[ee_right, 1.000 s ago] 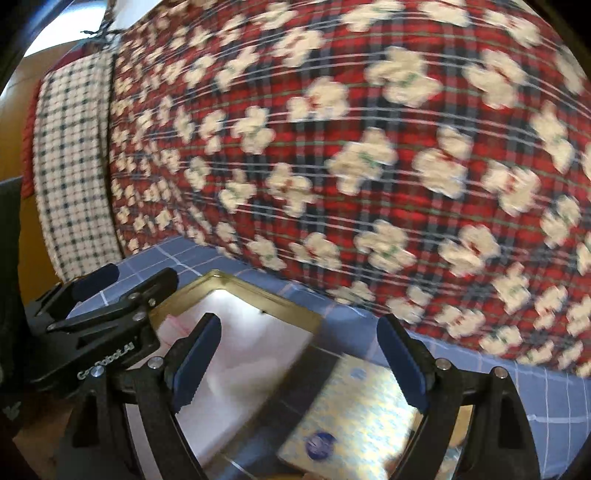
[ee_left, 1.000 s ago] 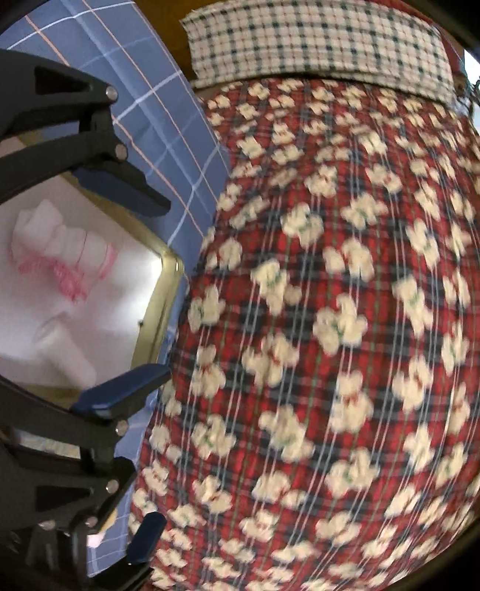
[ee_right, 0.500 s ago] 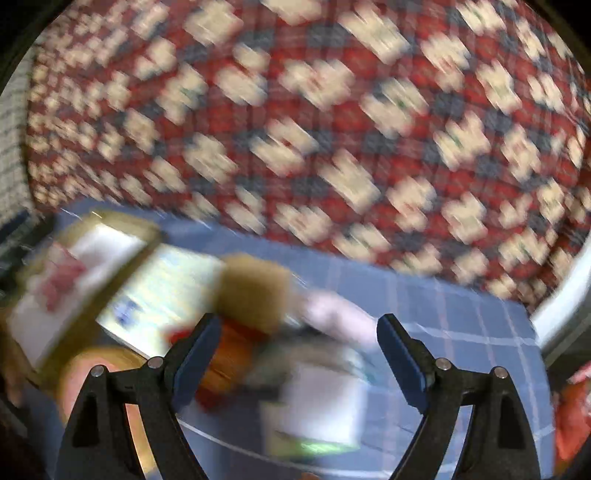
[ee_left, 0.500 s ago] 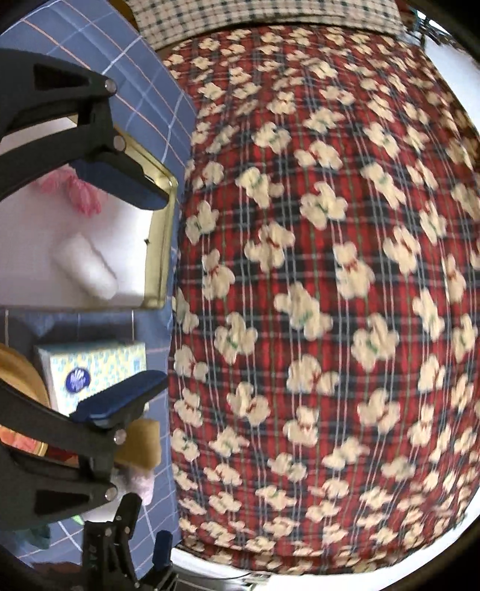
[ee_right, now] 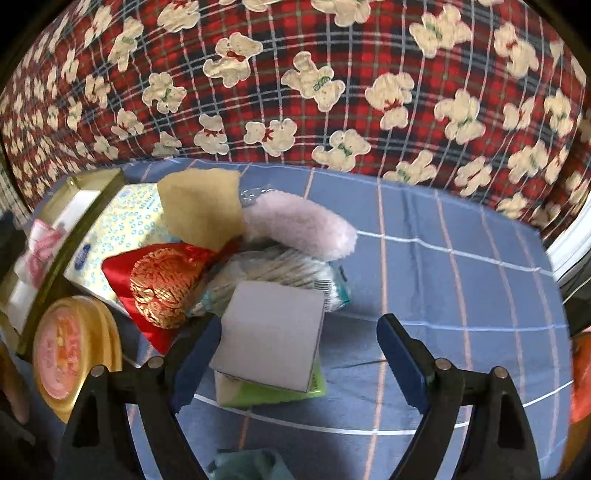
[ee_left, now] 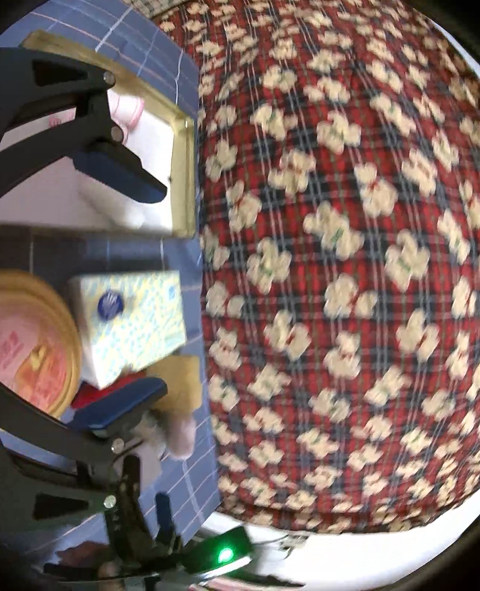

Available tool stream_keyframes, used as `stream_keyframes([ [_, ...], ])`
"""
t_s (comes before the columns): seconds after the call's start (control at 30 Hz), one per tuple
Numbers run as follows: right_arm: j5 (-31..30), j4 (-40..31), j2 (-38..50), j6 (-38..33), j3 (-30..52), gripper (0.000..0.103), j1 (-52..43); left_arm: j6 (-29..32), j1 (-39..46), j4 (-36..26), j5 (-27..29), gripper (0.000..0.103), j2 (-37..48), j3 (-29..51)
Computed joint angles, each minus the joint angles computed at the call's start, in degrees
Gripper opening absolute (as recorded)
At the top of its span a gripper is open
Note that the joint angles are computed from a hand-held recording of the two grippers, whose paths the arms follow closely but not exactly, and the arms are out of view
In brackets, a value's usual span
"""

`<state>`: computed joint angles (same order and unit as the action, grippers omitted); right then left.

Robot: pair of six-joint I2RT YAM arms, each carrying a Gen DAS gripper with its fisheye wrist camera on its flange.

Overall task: Organize soft objects
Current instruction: 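Grasp the white sponge block with the right tool while the left tool grasps the red pouch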

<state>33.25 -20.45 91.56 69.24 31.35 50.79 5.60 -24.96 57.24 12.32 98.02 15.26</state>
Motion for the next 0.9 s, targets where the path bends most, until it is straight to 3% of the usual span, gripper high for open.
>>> stream_keyframes([
  [0.17,-2.3,5.9,-1.5,-1.5,-2.3,0.055,0.6,4.6,-6.2,-11.4,-1.9,0.092,-1.1,3.7],
  [0.3,-1.6,5.9,-1.9,-1.7,-2.2,0.053,0.9,7.3,-11.1,-15.9,-4.0,0.086,-1.4,5.2],
  [0.53,4.6,-0.3,-6.8,4.3,-2.8,0.053,3.2,9.6,-14.5,-28.0,-5.0,0.051,2.6,14.1],
  [0.63,7.4,-2.1,-8.7,6.8,-3.2,0.053,3.9,9.3,-14.7,-31.4,-4.6,0.046,4.2,17.0],
  [0.7,10.0,-2.9,-9.3,8.2,-3.1,0.053,4.8,9.8,-15.2,-32.2,-4.8,0.041,5.1,18.0],
  [0.83,14.3,-3.4,-10.6,10.3,-3.2,0.053,6.8,10.5,-16.6,-32.5,-5.9,0.018,6.9,19.4],
  [0.9,15.9,-3.3,-10.6,11.1,-3.0,0.053,7.3,11.2,-17.2,-33.0,-6.4,0.018,7.0,19.8],
])
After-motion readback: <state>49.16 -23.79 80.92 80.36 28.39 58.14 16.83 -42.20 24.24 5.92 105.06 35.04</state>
